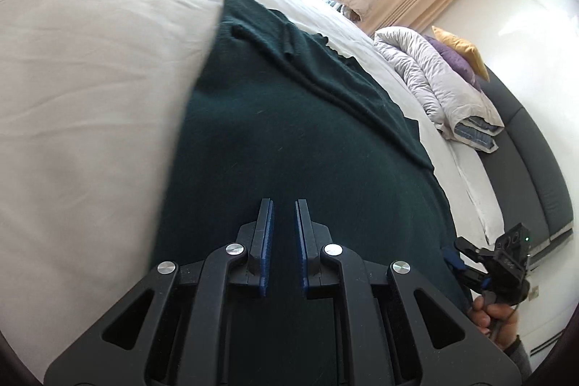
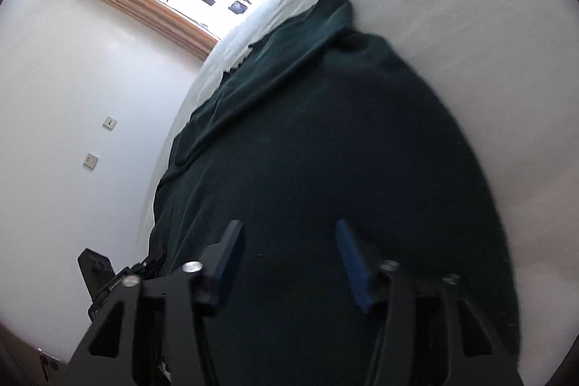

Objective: Fold small clothes

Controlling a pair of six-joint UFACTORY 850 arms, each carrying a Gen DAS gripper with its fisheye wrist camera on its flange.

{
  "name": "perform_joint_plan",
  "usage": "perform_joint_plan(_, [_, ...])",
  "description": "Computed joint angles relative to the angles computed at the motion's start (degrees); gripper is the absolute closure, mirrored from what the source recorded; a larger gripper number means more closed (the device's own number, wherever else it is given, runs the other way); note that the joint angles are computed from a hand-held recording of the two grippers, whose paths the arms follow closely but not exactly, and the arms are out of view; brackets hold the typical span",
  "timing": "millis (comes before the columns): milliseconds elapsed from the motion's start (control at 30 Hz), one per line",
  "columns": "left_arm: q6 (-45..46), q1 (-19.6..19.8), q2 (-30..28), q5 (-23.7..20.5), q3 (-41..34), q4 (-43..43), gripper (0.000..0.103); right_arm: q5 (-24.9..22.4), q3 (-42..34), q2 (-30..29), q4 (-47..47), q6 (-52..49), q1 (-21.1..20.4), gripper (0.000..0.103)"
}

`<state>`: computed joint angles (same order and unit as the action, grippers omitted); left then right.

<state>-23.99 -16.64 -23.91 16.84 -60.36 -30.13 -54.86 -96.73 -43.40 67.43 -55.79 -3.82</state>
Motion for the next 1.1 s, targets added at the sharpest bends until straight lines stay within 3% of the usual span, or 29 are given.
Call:
perform_joint_plan(100, [9.1,-1.7,3.6,0.9,4.4,-8.4,0.092,0.1,2.1,2.1,-1.4,3.9,-2.5,0.056])
perform_joint_plan(167, [13.5,-3.2,5.7,1.6,7.1,-13.3,0.092,5.3,5.1,5.9,-5.7,4.0,-3.1,0.043])
perform_joint_plan(200, [19.3,-4.3,7.2,2.0,8.5,-19.3,0.092,8.0,7.3,8.3,-6.6,2.2,-3.5,0.041])
perform_joint_plan(300, [37.3,-8.1,10.7,4.8,11.6,-35.3,0.092,10.1,13.5,14.9,-4.9,-8.3,-5.9,0.038])
perform_joint_plan(467, [67.3,-14.9,14.5,15.0,13.8,-54.1,0.092,17.9,20.2,22.1,-5.8,-23.4,-7.0,0.036])
perform_joint_plan(567, [83.1,-18.0,15.3,21.8,13.6,-63.4,0.092,21.6,22.4,23.7,-7.5,-25.4,-6.8,0.036])
perform_joint_plan(633, [90.4,-20.0,15.7,27.0,13.9,-67.5,0.092,21.8,23.4,23.9,-6.4,-26.5,-7.1,0.036])
perform_joint_plan(700, [94.6,-21.2,16.7,29.1,14.9,-69.4,0.092,21.7,24.0,24.0,-6.2,-27.0,-7.2,0.036])
perform_joint_plan(833, [100.4,-24.5,17.6,30.9,16.7,-71.8,0.092,23.3,25.7,24.8,-6.5,-29.4,-5.8,0.036])
perform_joint_plan(967, [105.4,-26.4,14.8,29.7,15.9,-73.1,0.091,22.9,27.5,25.8,-2.9,-34.4,-5.1,0.036])
perform_joint_plan(1100, [110.6,-27.4,11.9,31.7,14.3,-73.4,0.091,22.9,28.5,26.3,-2.1,-36.2,-5.1,0.036])
